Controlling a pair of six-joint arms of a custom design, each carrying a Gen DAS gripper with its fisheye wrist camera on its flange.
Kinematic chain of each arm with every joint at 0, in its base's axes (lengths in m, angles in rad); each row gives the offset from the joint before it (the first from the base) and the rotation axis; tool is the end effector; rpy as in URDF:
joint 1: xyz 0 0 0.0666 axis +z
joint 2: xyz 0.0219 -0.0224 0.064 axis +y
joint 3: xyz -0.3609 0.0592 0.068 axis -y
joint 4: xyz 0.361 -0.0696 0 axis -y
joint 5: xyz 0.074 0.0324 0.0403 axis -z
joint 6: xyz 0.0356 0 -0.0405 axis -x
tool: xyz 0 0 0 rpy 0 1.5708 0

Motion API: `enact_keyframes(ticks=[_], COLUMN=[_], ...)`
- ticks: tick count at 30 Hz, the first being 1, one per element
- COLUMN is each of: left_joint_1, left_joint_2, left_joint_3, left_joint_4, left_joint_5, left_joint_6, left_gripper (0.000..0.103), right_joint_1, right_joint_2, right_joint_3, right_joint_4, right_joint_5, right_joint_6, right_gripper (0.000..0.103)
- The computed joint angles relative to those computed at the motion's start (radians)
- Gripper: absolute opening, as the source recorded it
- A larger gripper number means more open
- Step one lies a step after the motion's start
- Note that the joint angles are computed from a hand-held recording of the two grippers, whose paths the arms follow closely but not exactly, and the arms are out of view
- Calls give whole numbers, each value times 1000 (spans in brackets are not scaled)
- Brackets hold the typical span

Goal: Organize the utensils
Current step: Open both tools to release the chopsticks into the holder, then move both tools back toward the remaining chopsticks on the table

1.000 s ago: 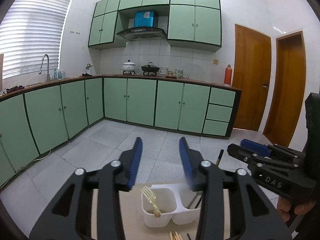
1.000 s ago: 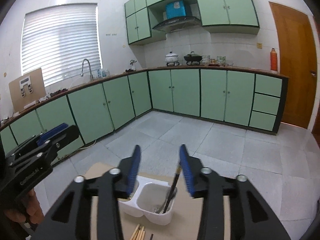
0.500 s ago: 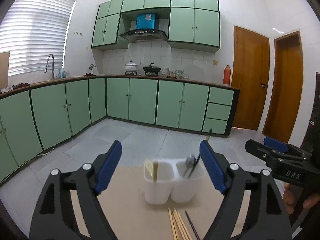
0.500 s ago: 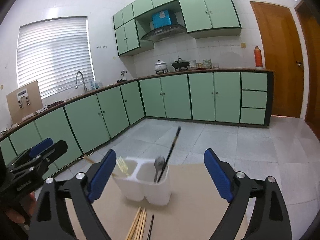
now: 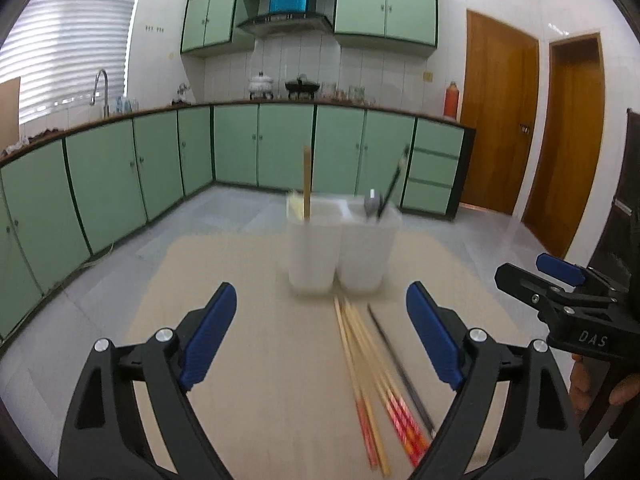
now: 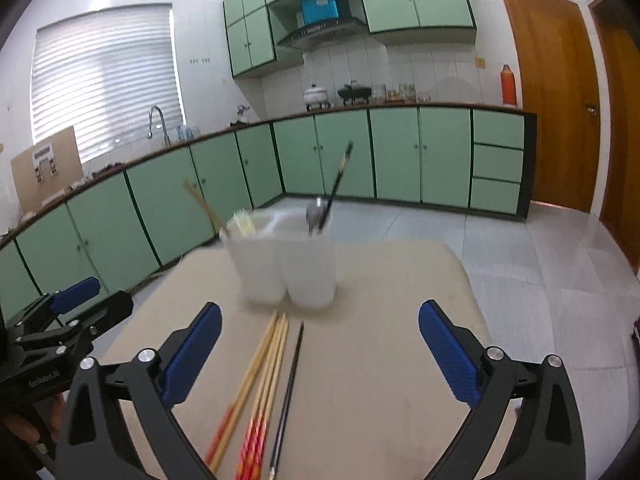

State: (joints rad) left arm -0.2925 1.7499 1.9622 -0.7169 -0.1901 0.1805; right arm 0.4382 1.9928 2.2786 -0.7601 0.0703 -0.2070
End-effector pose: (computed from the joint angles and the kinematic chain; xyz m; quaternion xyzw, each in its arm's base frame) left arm 0.5776 -0.1673 0.4968 -0.0002 0.8587 -0.0391 0.5110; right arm 0.6129 0.2840 0.4836 -0.0802 0.8493 0.1367 0.5035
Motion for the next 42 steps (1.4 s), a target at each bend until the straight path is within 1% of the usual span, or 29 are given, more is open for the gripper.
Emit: enact_keyframes(ticks=[1,4,7,9,11,15,16,17,20,25,32,37,39,42], left_joint_1=[-2,-11,-23,-28,-33,-39,-40,-41,-42,-48,-47,-49,-50,-51], left_joint_2=[-12,-43,-69,-88,-102,-121,-126,-127,-135,-130,-118,-106,-100,-93], left_joint_3=[-29,-111,-181,-223,-258,-309,-322,-327,-354,-361,-361,-351,-343,-335], left_joint_4=[5,30,54,67,79,74,73,70,63,49,36,24,18,12], left_joint_5=[-2,-17,-42,-42,-46,-48,-49,-51,-47,-49,-41,-35,-35,-34], left_joint_6=[6,15,11,16,17,26,28,30,47,51,65,74,74,72], left_gripper=[84,84,84,84,84,84,84,84,84,84,84,84,84,84], right_joint_1=[3,12,23,30,36,48,52,55,68,84,97,99,104,114], right_joint_2=[-28,-86,-139,-162,-175,-204,-209,-212,-217,-205,-187,-172,-167,-158], right_joint_3=[-65,-199,-323,-380,-416,-491,-506,-517,-542,-538,-523,-500,-493,-479], right_joint_4=[30,85,126,142,140,146,148,146,141,120,96,78,71,61], right_joint_5=[9,35,48,60,63,61,58,50,34,26,36,44,59,87], right_joint_6=[-1,-10,-25,-35,-47,-40,-38,-38,-35,-27,-22,-17,-14,5], right_gripper=[97,96,92,87,82,73,70,66,59,51,43,41,40,34])
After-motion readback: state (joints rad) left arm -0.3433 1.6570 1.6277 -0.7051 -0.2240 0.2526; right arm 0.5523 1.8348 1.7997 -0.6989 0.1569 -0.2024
